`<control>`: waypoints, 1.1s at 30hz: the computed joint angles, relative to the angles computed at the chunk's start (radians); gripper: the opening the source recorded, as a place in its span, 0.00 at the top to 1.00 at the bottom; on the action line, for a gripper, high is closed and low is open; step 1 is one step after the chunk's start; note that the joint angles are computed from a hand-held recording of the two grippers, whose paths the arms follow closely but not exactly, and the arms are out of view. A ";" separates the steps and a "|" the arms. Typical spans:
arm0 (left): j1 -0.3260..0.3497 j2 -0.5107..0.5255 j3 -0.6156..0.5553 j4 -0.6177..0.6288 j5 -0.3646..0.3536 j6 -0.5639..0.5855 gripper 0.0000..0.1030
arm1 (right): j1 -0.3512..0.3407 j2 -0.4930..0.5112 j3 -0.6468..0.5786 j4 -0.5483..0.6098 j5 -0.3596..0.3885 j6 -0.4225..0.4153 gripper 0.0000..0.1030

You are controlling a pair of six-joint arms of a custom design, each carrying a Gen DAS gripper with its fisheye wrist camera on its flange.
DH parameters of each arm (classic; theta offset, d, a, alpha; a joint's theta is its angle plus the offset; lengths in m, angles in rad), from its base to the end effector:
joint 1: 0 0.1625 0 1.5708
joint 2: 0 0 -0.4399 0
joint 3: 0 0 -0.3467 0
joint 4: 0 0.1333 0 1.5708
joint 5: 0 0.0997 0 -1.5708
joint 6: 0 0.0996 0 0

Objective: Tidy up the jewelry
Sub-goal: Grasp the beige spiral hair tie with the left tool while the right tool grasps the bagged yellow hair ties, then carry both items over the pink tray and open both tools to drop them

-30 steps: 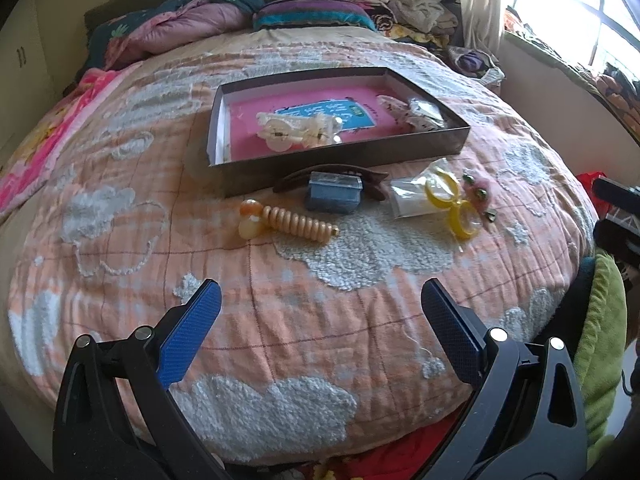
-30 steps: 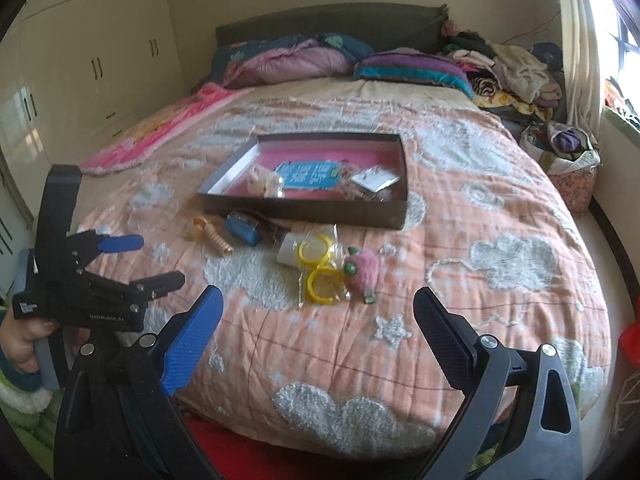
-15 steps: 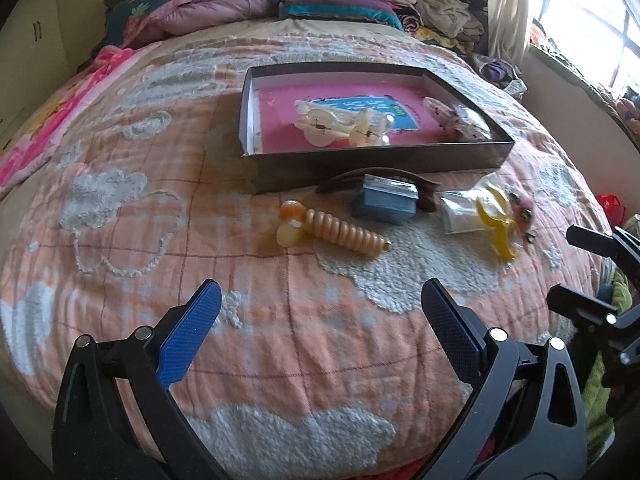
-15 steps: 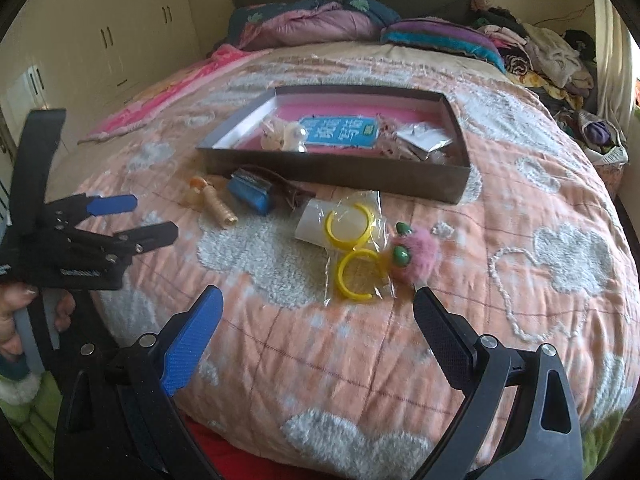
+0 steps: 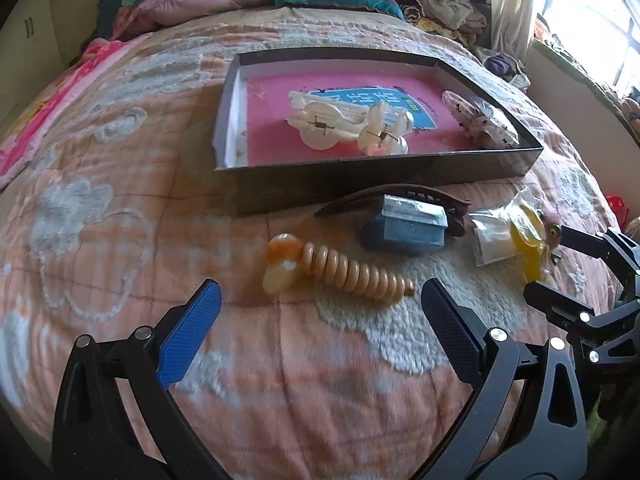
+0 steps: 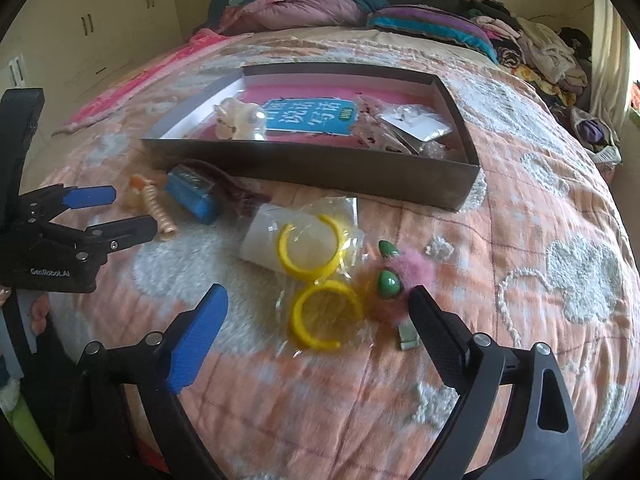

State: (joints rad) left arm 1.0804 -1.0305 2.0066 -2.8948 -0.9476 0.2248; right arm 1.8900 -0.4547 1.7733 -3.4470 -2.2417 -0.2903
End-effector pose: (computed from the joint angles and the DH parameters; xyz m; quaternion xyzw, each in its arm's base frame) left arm -0.0863 -0.5681 0.2105 0.2784 0.8967 -0.2033 0.2775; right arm 0.2584 -0.5545 0.0065 0.1860 -0.8932 0.2644 0.3127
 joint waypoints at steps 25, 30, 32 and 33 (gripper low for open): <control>0.026 0.033 -0.031 -0.050 -0.060 0.060 0.36 | -0.009 -0.023 0.050 0.029 0.047 0.047 0.65; 0.010 -0.025 -0.002 -0.047 -0.063 0.036 0.36 | -0.001 -0.048 0.074 0.066 0.127 0.078 0.65; 0.003 -0.052 0.008 -0.042 -0.060 0.020 0.36 | 0.004 -0.058 0.086 0.078 0.166 0.098 0.65; -0.001 -0.067 0.013 -0.039 -0.057 0.013 0.36 | 0.005 -0.064 0.094 0.085 0.194 0.109 0.65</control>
